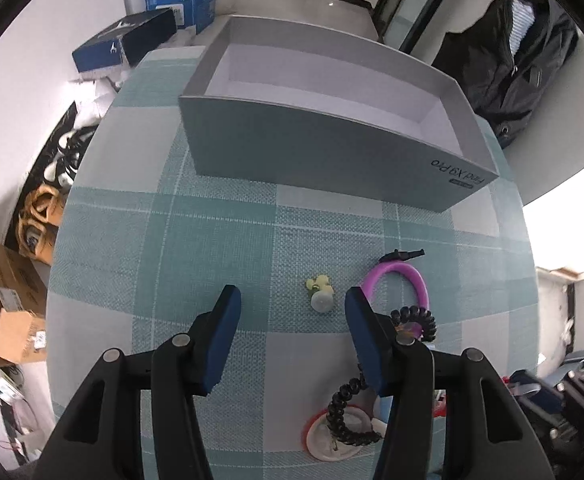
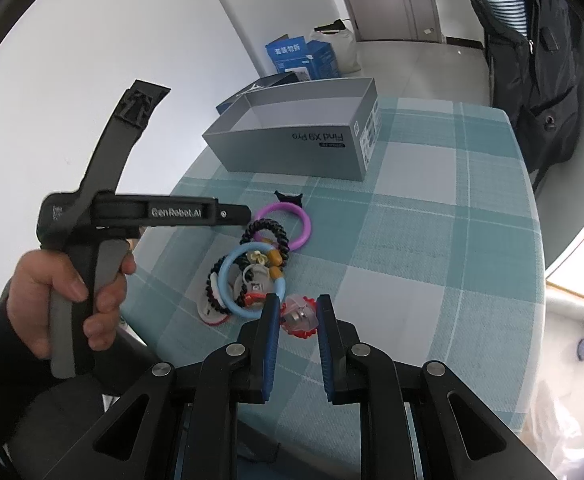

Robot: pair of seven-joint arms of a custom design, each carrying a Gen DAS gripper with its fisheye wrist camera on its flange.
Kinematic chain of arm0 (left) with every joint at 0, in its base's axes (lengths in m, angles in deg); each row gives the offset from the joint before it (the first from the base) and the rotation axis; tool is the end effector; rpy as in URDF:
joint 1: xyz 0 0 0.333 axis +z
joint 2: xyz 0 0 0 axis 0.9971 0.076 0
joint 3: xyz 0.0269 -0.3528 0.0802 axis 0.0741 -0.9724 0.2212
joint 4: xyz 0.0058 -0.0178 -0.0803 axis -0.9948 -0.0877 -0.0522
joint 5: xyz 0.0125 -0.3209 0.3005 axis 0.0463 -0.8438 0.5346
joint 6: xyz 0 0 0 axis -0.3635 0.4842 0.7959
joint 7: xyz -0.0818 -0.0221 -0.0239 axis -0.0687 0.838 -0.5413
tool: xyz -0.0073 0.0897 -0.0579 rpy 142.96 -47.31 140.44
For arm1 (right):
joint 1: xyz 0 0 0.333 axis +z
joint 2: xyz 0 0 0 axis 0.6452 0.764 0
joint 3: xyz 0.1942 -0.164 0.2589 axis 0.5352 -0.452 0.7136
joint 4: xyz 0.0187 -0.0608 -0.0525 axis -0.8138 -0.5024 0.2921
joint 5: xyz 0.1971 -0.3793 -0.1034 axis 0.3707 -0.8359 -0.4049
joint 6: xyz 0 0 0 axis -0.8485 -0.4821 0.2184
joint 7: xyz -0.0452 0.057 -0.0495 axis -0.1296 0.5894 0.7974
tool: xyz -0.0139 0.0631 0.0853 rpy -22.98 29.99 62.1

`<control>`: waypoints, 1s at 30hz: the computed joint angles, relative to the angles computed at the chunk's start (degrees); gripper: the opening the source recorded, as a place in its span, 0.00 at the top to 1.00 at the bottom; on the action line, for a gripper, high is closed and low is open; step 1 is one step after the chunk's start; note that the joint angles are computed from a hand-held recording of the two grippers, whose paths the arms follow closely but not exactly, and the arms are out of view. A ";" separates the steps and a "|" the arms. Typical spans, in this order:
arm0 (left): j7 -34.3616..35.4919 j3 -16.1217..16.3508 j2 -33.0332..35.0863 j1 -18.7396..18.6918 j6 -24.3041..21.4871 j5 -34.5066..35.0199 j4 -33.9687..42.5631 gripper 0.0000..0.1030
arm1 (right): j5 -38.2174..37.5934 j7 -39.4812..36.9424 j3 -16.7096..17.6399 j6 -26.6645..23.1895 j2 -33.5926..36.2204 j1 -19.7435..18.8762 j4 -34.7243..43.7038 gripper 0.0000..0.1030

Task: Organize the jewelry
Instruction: 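Grasp the small white-yellow charm with the left gripper while the right gripper holds the red clip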

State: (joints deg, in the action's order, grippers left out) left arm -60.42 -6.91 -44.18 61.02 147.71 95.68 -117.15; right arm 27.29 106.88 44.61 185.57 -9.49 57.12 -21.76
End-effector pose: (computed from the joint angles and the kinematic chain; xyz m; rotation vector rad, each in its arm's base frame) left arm 0.6723 -0.3652 0.2998 -2.4749 1.5397 -0.4990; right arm 0.6612 0.4172 0.3238 -2.2625 0.9914 0.0762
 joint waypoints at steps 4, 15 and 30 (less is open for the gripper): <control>1.70 0.43 1.09 -1.14 -5.46 2.27 2.74 0.63 | 0.32 0.02 0.29 -0.37 0.21 -0.20 0.40 0.83; 6.34 -0.46 2.42 -1.22 -6.69 4.12 5.02 0.93 | 1.23 -0.31 0.48 -0.18 0.16 -0.51 0.52 0.83; -1.55 3.26 -4.59 -3.08 6.35 7.26 -3.77 0.93 | 4.62 -1.14 1.87 -1.31 0.27 -1.99 3.37 0.83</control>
State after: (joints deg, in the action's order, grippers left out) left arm -61.98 -3.65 -48.77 57.93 154.06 102.94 -120.91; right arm 31.91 105.74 46.47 184.26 -9.21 55.12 -18.39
